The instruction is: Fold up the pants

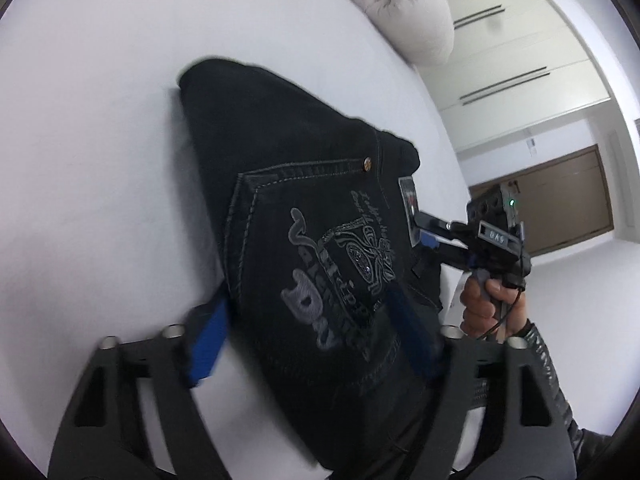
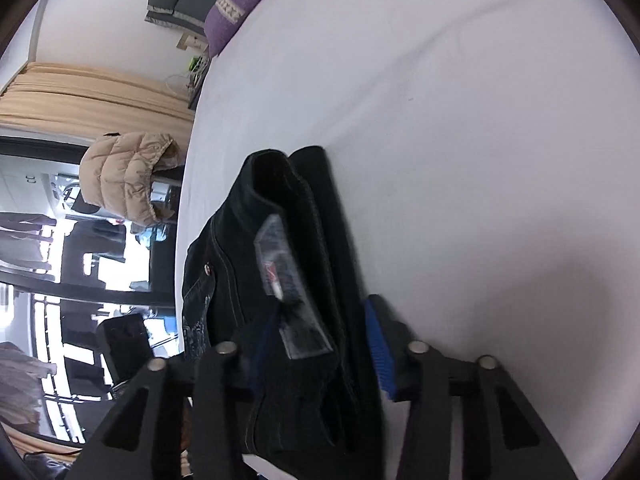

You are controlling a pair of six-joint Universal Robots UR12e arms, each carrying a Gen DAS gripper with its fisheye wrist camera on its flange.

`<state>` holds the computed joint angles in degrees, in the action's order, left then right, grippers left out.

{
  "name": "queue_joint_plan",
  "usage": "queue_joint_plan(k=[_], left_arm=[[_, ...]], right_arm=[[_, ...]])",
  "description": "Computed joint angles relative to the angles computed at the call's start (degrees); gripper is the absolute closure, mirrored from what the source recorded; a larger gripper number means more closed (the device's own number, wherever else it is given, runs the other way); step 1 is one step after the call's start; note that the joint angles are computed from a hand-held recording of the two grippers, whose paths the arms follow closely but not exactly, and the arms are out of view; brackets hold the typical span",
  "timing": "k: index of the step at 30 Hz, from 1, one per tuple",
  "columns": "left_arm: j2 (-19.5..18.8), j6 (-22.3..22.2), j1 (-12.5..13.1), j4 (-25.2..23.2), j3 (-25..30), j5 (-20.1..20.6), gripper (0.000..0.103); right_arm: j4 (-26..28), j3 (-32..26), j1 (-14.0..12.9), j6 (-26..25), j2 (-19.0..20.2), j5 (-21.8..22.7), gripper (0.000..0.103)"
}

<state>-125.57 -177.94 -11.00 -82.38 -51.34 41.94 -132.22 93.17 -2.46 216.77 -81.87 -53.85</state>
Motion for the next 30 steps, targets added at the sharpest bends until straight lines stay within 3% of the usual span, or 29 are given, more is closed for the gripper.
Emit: queue_joint_plan(k=[4,10,16,22,25,30], left_arm=[[-1.4,0.6,-0.4,-2.3,2.3,1.4,0.061],[-1.1,0.2,-0.4,-0.4,2.0,1.2,0.074],[-0.8,0.8,0.0,1.3,2.8,1.5,0.078],[-1.2,1.2,2.1,3.6,5.0,4.4,0.078],[-2.5,2.5,3.2,3.8,8.2,7.4,0.078],[-8.4,3.2,4.3,1.5,19.9,11.5,0.078]], right_arm=[[1.4,-1.5,0.8,-0.7,1.2,-0.5,0.066],[4.2,-4.0,3.3,-2.8,0.6,-7.8,0.079],[5.0,-7.6,5.8,-4.5,0.9,-11.9,0.083],[3.7,-12.4,7.9,-5.7,4.0,-11.8,0.083],[4.4,-17.0,8.8,-6.6,7.6,-11.2,0.084],[4.7,-25.3,9.4,-7.0,14.1,-9.8,0.084]])
